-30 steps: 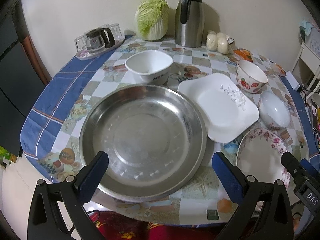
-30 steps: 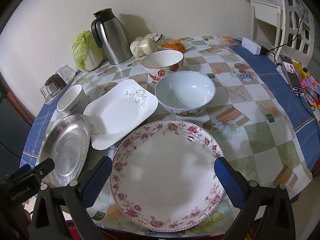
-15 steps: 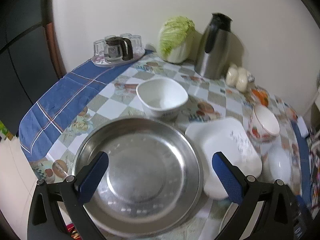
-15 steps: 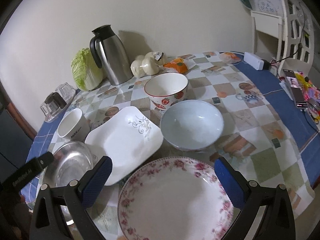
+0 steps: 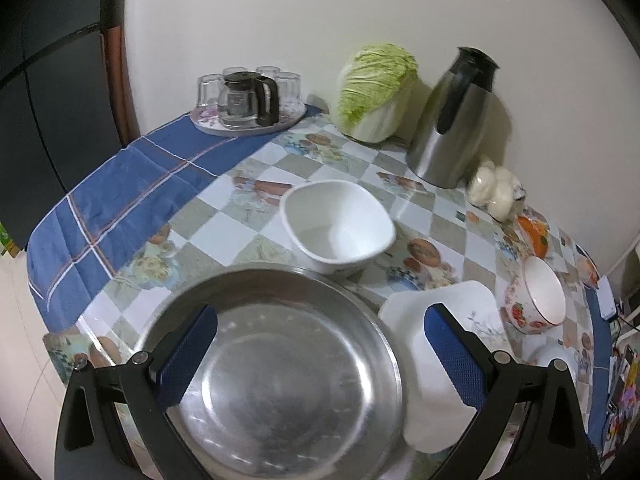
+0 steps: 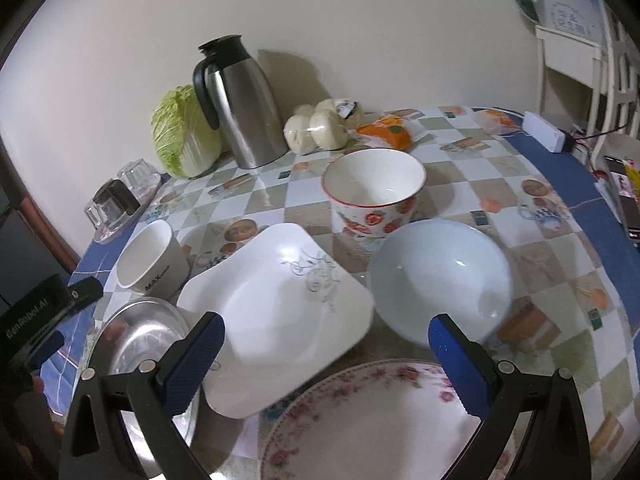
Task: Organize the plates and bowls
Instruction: 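Move the left tool to the steel basin rim while the right tool approaches its rim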
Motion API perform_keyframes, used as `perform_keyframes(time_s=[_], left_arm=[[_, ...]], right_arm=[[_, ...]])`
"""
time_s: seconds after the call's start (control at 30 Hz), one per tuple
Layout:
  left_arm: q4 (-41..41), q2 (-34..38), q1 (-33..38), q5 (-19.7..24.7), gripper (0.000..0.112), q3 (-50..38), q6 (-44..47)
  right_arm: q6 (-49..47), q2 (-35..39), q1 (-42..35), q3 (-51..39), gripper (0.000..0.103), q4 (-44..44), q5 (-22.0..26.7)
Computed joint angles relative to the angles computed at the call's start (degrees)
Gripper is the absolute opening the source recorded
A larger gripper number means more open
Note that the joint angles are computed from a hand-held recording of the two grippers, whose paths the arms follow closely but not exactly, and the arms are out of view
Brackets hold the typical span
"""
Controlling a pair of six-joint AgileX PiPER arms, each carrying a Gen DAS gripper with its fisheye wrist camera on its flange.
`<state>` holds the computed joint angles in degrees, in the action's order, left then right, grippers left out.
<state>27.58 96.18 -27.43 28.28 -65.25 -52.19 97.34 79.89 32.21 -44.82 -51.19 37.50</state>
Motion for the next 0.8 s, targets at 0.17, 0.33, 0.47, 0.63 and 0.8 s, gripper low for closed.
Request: perform_keyframes(time_s=[0.17,0.33,0.47,0.63,0.8], left_arm=[[-2.5,-1.3,6.0,-2.6,0.103,3.3,2.4],[-9.6,-0.6,12.7,-3.5,0.103,5.2,9.9],[-19.4,0.3,18.0,-4.0,0.103,6.5,19.4],[-25.9,2.0,21.4,-3.7,0.098,6.7,26.3],[-30.8,5.3,22.9,-1.3,0.084,5.2,32.0]], right_arm=[[-0.5,3.0,2.0,-2.1,0.103,-1.2,-2.7],[-0.1,6.5,5.3,-4.8,0.103,-2.5,-4.0],[-0.9,9.0,6.7,-6.8,0.1,-1.2,-6.2],[-10.2,12.4,7.0,-9.9,0.096,8.6,-8.3],[-11.9,12.4,6.3,-8.2,0.084,13.6,-13.3]])
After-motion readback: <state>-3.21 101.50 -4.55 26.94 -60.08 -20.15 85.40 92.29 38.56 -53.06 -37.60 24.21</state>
